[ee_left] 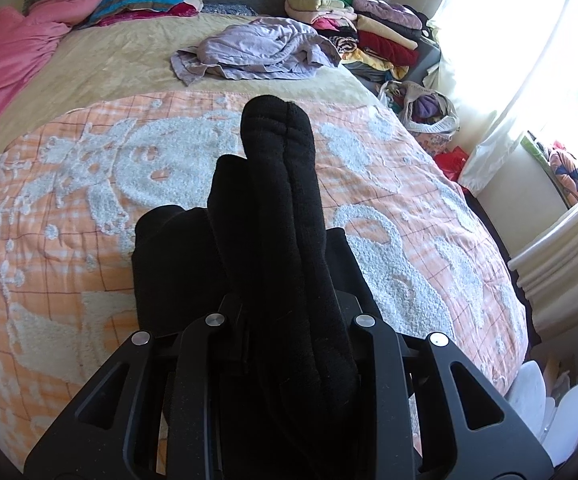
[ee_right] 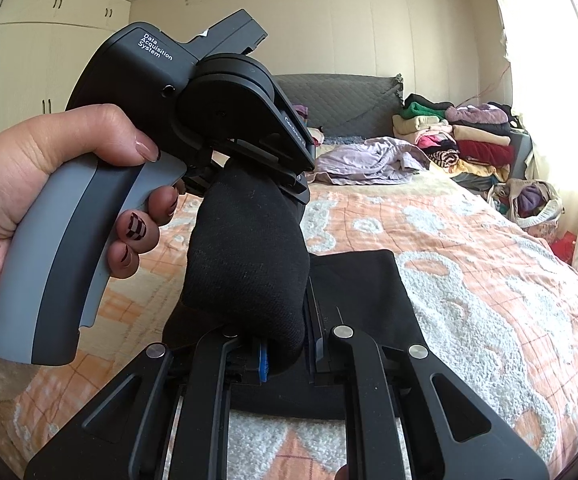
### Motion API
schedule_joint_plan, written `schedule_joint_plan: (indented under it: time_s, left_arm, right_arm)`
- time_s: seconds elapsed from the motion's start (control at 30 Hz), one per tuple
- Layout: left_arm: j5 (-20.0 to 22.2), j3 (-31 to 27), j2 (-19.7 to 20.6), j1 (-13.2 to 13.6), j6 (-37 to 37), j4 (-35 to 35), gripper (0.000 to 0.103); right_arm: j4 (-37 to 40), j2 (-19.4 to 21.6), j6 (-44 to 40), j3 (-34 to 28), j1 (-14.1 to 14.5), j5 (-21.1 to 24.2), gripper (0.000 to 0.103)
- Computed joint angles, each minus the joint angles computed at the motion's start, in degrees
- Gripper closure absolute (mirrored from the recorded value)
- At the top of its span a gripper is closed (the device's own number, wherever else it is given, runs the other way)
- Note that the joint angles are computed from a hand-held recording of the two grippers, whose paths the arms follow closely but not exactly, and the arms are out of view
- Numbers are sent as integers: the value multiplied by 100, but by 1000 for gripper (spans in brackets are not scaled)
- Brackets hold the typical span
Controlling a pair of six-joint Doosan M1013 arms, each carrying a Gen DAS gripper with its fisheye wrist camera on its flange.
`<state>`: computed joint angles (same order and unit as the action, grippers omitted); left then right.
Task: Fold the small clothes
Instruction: 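Lift the bundle edge with both tools and fold it over the rest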
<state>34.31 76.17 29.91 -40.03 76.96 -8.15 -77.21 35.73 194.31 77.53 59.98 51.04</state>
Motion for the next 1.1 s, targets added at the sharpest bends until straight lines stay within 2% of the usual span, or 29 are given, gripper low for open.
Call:
schedule_joint_plan:
  time_s: [0.67, 0.93, 1.1]
  left_arm:
    - [541, -507, 436, -131, -100, 36, 80]
    - [994, -862, 733, -162, -101, -43, 78]
    - [1228, -1063, 885, -197, -131, 2, 73]
  right_arm:
    - [411, -53, 238, 176, -161, -213, 91]
    - [669, -138, 614, 409, -328, -705, 91]
    - [648, -254, 1223, 672, -480, -1255, 90]
